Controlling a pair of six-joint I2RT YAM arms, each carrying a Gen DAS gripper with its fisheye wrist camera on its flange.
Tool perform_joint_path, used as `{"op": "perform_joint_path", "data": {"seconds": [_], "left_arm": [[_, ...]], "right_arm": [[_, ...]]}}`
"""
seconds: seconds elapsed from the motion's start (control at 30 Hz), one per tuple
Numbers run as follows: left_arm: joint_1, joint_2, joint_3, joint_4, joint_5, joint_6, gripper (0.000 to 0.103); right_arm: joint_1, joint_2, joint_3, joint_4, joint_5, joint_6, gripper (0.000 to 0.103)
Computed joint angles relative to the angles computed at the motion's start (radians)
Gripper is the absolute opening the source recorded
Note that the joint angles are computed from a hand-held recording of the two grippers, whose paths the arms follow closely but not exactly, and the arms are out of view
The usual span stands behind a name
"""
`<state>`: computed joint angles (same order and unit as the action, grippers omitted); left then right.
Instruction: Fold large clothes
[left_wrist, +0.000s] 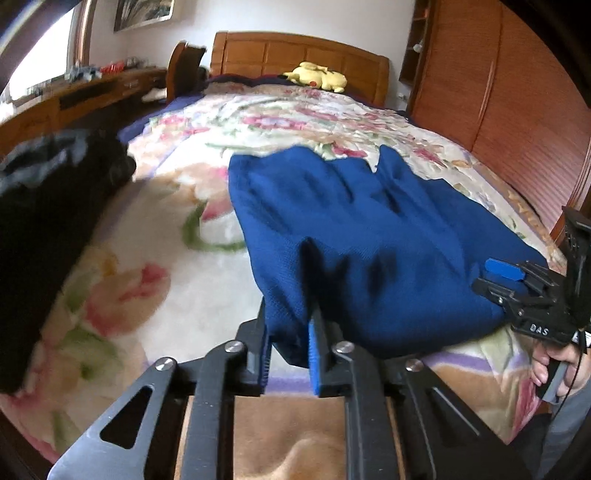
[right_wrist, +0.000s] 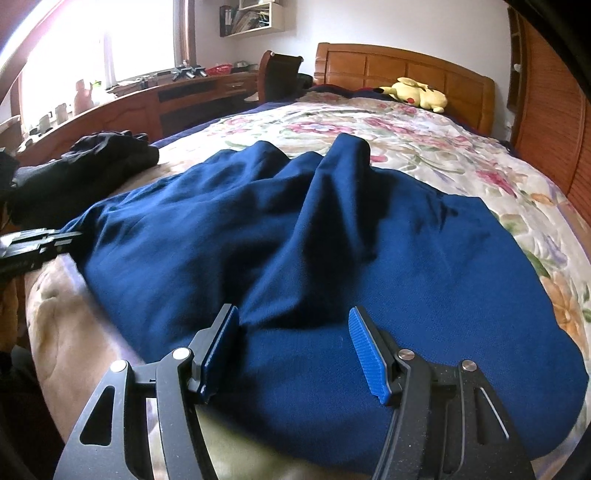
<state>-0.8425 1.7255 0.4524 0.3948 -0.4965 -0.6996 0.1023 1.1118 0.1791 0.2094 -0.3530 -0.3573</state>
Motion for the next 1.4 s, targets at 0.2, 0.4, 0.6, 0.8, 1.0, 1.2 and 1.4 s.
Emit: {"op": "perform_joint_path", "data": {"seconds": [0.2,0.4,0.6,0.8,1.0,1.2,1.4], "left_arm": [[-0.095,-0.103,0.163,-0.283,-0.147,-0.014,0.012],[-0.167,-0.074,0.393,-0.439,-0.235,0.058,0.012],[-0.215,0.076,0.656,-0.463,-0.228,0.224,0.011],[-0.238,0.207,0.843,-0.434,-0.103,0.307,0.010],[-0.272,0.323,0.978,-0.440,-0.006,0.340,0.010],[-0.273,0.440,1.094,-0.479,0.066,0.365,0.011],[-0.257,0.417,1.005,-0.440,0.138,0.336,0.016]], "right_arm": [[-0.145,-0.115,-0.022,-0.125,-0.124,-0.110,0.064],[-0.340,-0.173,0.009,-0.253,-0.239,-0.203,0.064],[-0.507,-0.223,0.072,-0.380,-0.281,-0.264,0.064],[-0.790,-0.260,0.141,-0.571,-0.415,-0.377,0.064],[-0.902,-0.330,0.161,-0.676,-0.433,-0.426,0.064],[-0.955,-0.345,0.164,-0.709,-0.435,-0.461,0.064],[-0.958,-0.362,0.170,-0.741,-0.411,-0.449,0.064]]}}
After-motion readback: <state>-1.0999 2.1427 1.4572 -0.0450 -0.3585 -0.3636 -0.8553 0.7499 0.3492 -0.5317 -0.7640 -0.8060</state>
